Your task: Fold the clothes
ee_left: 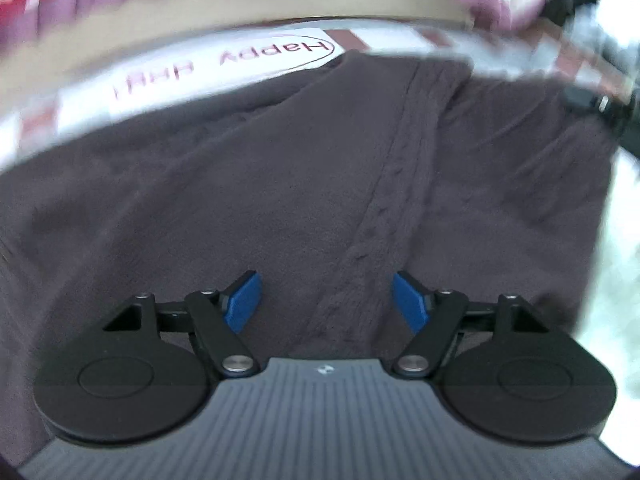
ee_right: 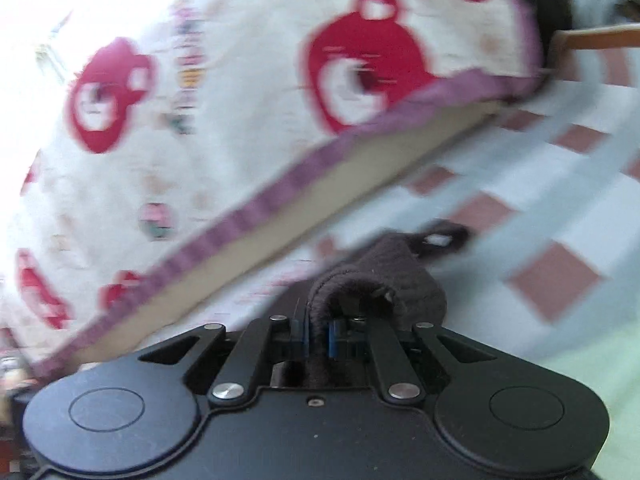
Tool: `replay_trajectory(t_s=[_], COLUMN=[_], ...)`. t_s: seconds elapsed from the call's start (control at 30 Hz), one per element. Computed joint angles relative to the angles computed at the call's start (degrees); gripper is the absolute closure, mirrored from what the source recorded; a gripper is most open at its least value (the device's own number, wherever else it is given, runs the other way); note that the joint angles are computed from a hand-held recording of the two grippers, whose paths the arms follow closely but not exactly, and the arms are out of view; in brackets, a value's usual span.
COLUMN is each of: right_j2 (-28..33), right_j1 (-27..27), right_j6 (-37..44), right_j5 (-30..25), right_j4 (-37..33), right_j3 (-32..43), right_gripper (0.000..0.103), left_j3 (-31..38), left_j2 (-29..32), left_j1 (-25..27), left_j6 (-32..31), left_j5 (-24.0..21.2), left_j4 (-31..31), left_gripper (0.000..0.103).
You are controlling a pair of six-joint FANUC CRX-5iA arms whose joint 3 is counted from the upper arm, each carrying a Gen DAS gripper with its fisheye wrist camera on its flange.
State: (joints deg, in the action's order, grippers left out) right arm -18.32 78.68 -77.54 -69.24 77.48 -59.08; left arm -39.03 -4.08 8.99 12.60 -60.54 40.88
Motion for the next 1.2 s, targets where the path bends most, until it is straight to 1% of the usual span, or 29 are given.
replay_trajectory(t_s=[0.03, 0.07, 0.1, 0.13, 0.17, 0.2, 0.23, 0.27, 0.3, 0.37, 0.4, 0.43, 0.53, 0.6, 0.67, 0.8, 0.87, 0.9, 0.93, 1.0, 1.03, 1.07, 1.13, 1.17, 1.2], right_j2=[-1.65, -2.01, -0.92, 0.65, 2.29, 4.33, 6.78, 9.77, 12.19, 17.48, 18.59, 18.37, 17.8, 17.76, 17.76, 17.33, 18.25, 18.76, 19.53, 20.96, 21.42, 21.51, 21.11, 21.0, 20.81], right_j1=[-5.0, -10.0, -15.0, -19.87, -23.37, -25.65, -26.18, -24.72, -22.57, -17.55, -15.67, -14.91, -14.4, -13.7, -12.47, -11.9, -11.24, -10.75, -9.99, -8.84, -8.72, -8.86, -8.66, -8.47, -8.36], right_j6=[0.32, 3.5, 7.09, 7.68, 9.56, 13.73, 19.87, 27.37, 34.83, 48.34, 52.87, 54.8, 56.8, 59.41, 63.74, 65.43, 68.03, 70.96, 75.26, 81.59, 83.03, 83.58, 85.87, 86.48, 87.24], right_j5=[6.62, 14.12, 21.62, 29.12, 36.62, 44.12, 49.51, 51.98, 51.46, 47.32, 44.95, 43.92, 42.94, 42.13, 40.72, 40.68, 39.07, 37.49, 35.19, 31.38, 30.7, 31.5, 32.07, 32.2, 32.55], right_j4=[7.09, 11.85, 16.77, 22.75, 25.72, 25.69, 22.67, 16.64, 9.14, -5.85, -12.09, -15.35, -18.44, -19.09, -22.01, -21.17, -21.08, -22.77, -26.18, -31.39, -32.03, -31.73, -31.99, -31.94, -31.76], right_j3=[-0.64, 0.57, 2.49, 3.99, 6.39, 8.65, 10.96, 13.47, 14.75, 18.35, 19.92, 20.72, 21.45, 21.55, 22.5, 21.98, 22.58, 23.73, 25.79, 29.32, 30.28, 30.38, 30.63, 30.78, 30.78], right_gripper=[0.092, 0.092, 0.092, 0.092, 0.092, 0.092, 0.092, 0.092, 0.092, 0.092, 0.093, 0.092, 0.092, 0.092, 0.092, 0.092, 0.09, 0.09, 0.089, 0.084, 0.078, 0.066, 0.058, 0.057, 0.057], left_j3=[3.32, 5.28, 6.87, 7.58, 8.01, 7.79, 7.5, 7.11, 7.54, 8.62, 9.33, 10.06, 10.58, 10.86, 11.01, 10.76, 10.51, 10.19, 9.83, 7.18, 6.15, 6.47, 7.96, 8.71, 9.22], left_j2=[4.6, 8.01, 11.1, 12.21, 12.97, 12.37, 11.7, 11.25, 12.06, 13.92, 15.07, 16.23, 16.38, 16.43, 16.74, 16.5, 15.82, 14.55, 13.19, 7.6, 6.15, 6.71, 8.88, 9.97, 10.43], left_j1=[2.11, 3.91, 5.49, 6.82, 8.02, 8.98, 9.85, 10.49, 11.1, 12.26, 12.51, 12.73, 11.8, 11.07, 10.94, 10.91, 10.66, 10.41, 10.14, 8.66, 8.45, 8.74, 9.52, 10.19, 10.39], left_j6=[3.63, 7.09, 10.71, 11.87, 12.86, 12.46, 11.88, 11.51, 12.27, 14.08, 14.96, 15.84, 15.5, 14.75, 15.07, 15.38, 15.23, 13.74, 12.11, 6.77, 4.92, 5.72, 8.78, 10.41, 11.47], left_j5=[-7.35, -11.9, -15.71, -16.51, -16.68, -14.79, -12.65, -10.7, -10.64, -10.86, -11.95, -13.13, -13.47, -14.06, -14.92, -14.85, -13.46, -11.91, -10.25, -2.45, -0.63, -1.82, -5.21, -6.49, -6.38], left_j4=[0.49, 1.67, 3.15, 4.24, 5.45, 6.23, 7.06, 7.77, 7.95, 8.2, 8.08, 7.95, 7.0, 6.35, 5.75, 5.31, 5.34, 4.73, 4.1, 2.4, 2.85, 3.3, 3.68, 3.44, 2.98], left_gripper=[0.03, 0.03, 0.03, 0.03, 0.03, 0.03, 0.03, 0.03, 0.03, 0.03, 0.03, 0.03, 0.03, 0.029, 0.029, 0.029, 0.029, 0.029, 0.029, 0.028, 0.028, 0.028, 0.028, 0.028, 0.028])
